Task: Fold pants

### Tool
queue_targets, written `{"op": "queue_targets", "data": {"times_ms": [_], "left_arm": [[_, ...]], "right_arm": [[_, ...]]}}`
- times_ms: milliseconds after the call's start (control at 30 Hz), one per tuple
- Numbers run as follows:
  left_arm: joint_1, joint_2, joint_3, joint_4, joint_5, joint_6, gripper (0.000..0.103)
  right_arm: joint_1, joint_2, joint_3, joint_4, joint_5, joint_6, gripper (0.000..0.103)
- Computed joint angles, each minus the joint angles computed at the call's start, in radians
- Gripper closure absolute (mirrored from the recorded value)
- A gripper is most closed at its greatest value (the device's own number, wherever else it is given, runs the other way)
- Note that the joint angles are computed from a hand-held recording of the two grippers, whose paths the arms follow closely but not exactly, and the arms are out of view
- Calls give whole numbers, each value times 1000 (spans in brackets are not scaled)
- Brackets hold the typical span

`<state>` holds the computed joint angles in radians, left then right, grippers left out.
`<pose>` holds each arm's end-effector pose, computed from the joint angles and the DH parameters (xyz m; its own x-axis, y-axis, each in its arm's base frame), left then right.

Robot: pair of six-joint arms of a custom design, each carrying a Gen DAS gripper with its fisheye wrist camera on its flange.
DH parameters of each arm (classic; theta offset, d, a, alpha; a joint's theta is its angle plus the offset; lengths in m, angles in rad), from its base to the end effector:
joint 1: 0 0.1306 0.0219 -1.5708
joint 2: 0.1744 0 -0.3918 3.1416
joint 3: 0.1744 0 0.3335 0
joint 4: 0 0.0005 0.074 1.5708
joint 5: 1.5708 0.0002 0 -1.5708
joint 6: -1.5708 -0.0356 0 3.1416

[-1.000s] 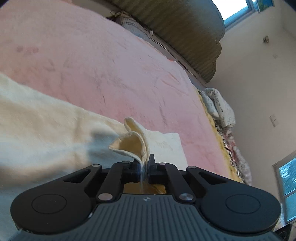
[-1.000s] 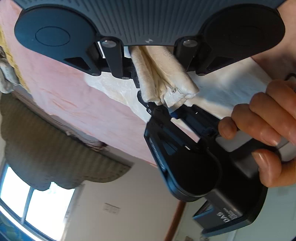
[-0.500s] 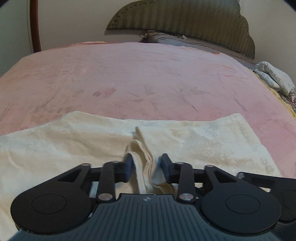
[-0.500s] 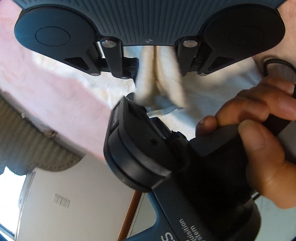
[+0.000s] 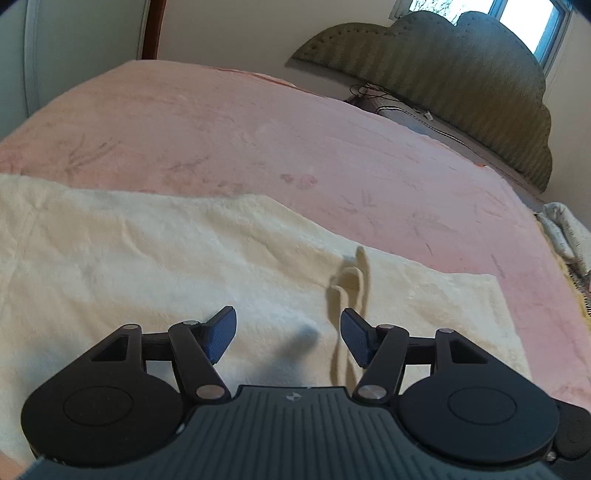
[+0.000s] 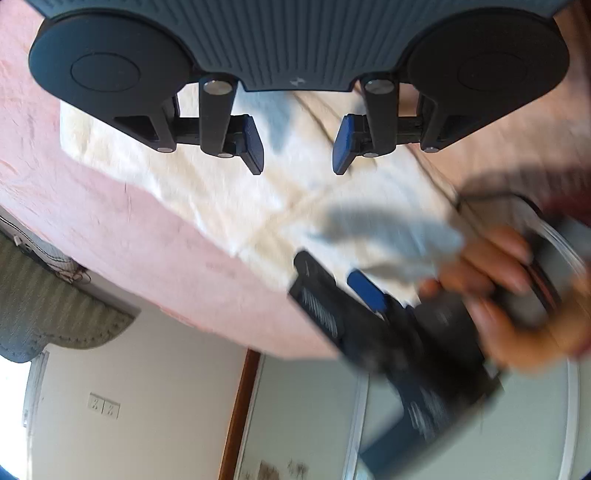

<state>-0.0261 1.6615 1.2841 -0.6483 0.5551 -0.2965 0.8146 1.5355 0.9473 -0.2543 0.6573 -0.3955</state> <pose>0.4878 -0.0320 0.2966 -0.7312 0.2675 -0.6275 0.5322 0.7991 -0.2795 0.3054 0.2914 0.2572 -0.5869 -0.1777 -0.7899 -0.0766 0.9834 -0.1644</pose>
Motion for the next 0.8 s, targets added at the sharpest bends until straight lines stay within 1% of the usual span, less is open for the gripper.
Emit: {"op": "queue_targets", "data": {"times_ms": [33, 100, 167, 200, 233, 300, 333, 367, 400, 433, 467, 500, 533, 567, 633, 667, 733, 800], "left_arm": [[6, -1, 5, -22, 15, 4, 37], [16, -1, 18, -61, 47, 5, 37], [22, -2, 25, -100, 80, 3, 37], [21, 2, 30, -117, 95, 7, 37], [24, 6, 36, -143, 116, 6, 37], [28, 25, 63, -226, 161, -8, 37], [30, 40, 80, -273, 184, -12, 36], [32, 55, 97, -317, 203, -21, 36], [33, 70, 114, -359, 217, -27, 36], [34, 85, 128, -394, 231, -24, 36], [35, 99, 140, -426, 246, -24, 36], [36, 112, 154, -459, 260, -32, 36], [37, 127, 167, -487, 273, -28, 36], [37, 140, 177, -510, 290, -17, 36], [35, 171, 203, -565, 335, -30, 35], [30, 183, 212, -580, 349, -25, 35], [23, 210, 220, -590, 382, 30, 35], [17, 247, 227, -587, 432, 118, 33]], "right_arm": [[2, 8, 6, -11, 8, 6, 63], [25, 39, 44, -71, 71, 32, 63], [55, 69, 79, -109, 107, 48, 63], [56, 72, 82, -93, 110, 76, 63], [69, 79, 86, -105, 131, 74, 63], [86, 125, 127, -167, 191, 72, 63], [88, 157, 156, -165, 201, 98, 65], [92, 167, 162, -165, 216, 115, 65], [94, 172, 167, -159, 222, 151, 70], [99, 178, 169, -159, 220, 160, 86], [100, 184, 176, -172, 229, 155, 88], [102, 179, 170, -164, 235, 152, 89], [96, 163, 154, -142, 220, 132, 90], [89, 140, 129, -107, 204, 106, 91], [77, 79, 73, -34, 173, 46, 93], [69, 46, 45, -2, 151, 17, 95], [61, -9, -1, 52, 123, -26, 95], [51, -46, -35, 87, 94, -58, 95]]}}
